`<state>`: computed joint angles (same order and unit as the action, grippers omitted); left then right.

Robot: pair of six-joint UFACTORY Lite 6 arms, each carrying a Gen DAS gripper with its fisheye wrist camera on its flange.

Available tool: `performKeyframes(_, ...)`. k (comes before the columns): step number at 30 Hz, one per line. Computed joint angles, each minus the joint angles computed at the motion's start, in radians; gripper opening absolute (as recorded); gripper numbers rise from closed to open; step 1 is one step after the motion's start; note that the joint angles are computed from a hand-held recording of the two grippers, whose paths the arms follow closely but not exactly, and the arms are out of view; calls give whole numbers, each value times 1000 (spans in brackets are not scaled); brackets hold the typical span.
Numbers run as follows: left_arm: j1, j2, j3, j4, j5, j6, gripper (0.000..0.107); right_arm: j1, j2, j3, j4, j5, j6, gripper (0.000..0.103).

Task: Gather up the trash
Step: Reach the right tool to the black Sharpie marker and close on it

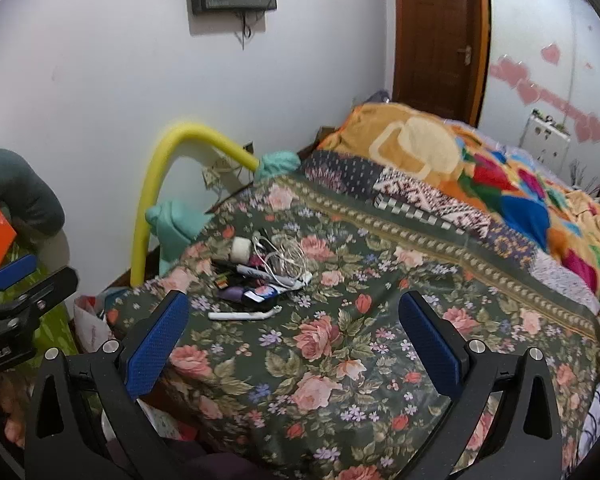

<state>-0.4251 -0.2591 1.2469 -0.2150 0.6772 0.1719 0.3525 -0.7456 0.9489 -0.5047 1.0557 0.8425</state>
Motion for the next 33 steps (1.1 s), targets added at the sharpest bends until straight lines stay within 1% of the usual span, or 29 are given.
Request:
performKeyframes(2, -45, 77, 21, 33, -25, -35, 83, -145, 9, -36, 109, -95, -147, 103)
performKeyframes(3, -58, 109, 29, 40, -35, -41, 82, -194, 19, -45, 153, -126, -204, 103)
performKeyframes(6, -93, 207, 53, 50, -77, -63, 78, -371, 70, -83, 355, -249, -443, 103)
performKeyframes(7, -102, 231, 59, 59, -89, -72, 78, -406, 81, -89, 400, -270, -496, 99)
performKeyframes(8, -113, 262, 67, 79, -104, -91, 78, -460, 113, -97, 483, -311, -591, 97)
performKeyframes(10, -119, 307, 75, 105, -126, -114, 75, -540, 181, -90, 655, -343, -786, 83)
performKeyframes(11, -119, 329, 80, 106, -134, -118, 75, -569, 226, -80, 735, -353, -877, 79)
performKeyframes(12, -116, 351, 87, 103, -137, -120, 74, -588, 268, -71, 803, -365, -953, 72)
performKeyframes(14, -104, 396, 103, 79, -138, -107, 68, -603, 342, -50, 906, -377, -1071, 66)
performKeyframes(15, -98, 421, 113, 76, -138, -107, 66, -602, 403, -30, 964, -388, -1141, 61)
performKeyframes(16, -94, 437, 119, 76, -138, -106, 61, -600, 428, -21, 980, -391, -1169, 54)
performKeyframes(17, -89, 459, 129, 74, -136, -101, 55, -588, 473, -1, 993, -400, -1204, 50)
performKeyframes(19, -74, 502, 152, 58, -125, -83, 51, -543, 570, 47, 999, -426, -1257, 41)
performKeyframes(20, -68, 514, 155, 48, -126, -74, 48, -532, 606, 60, 1022, -443, -1293, 39)
performKeyframes(22, -57, 537, 162, 26, -122, -53, 46, -528, 672, 89, 1074, -448, -1371, 29)
performKeyframes(25, -42, 567, 177, -11, -111, -17, 45, -519, 760, 140, 1080, -434, -1434, 29)
performKeyframes(32, -38, 602, 198, -42, -99, 16, 45, -509, 894, 223, 1032, -379, -1463, 29)
performKeyframes(33, -40, 603, 198, -41, -98, 15, 45, -509, 904, 229, 1030, -379, -1464, 26)
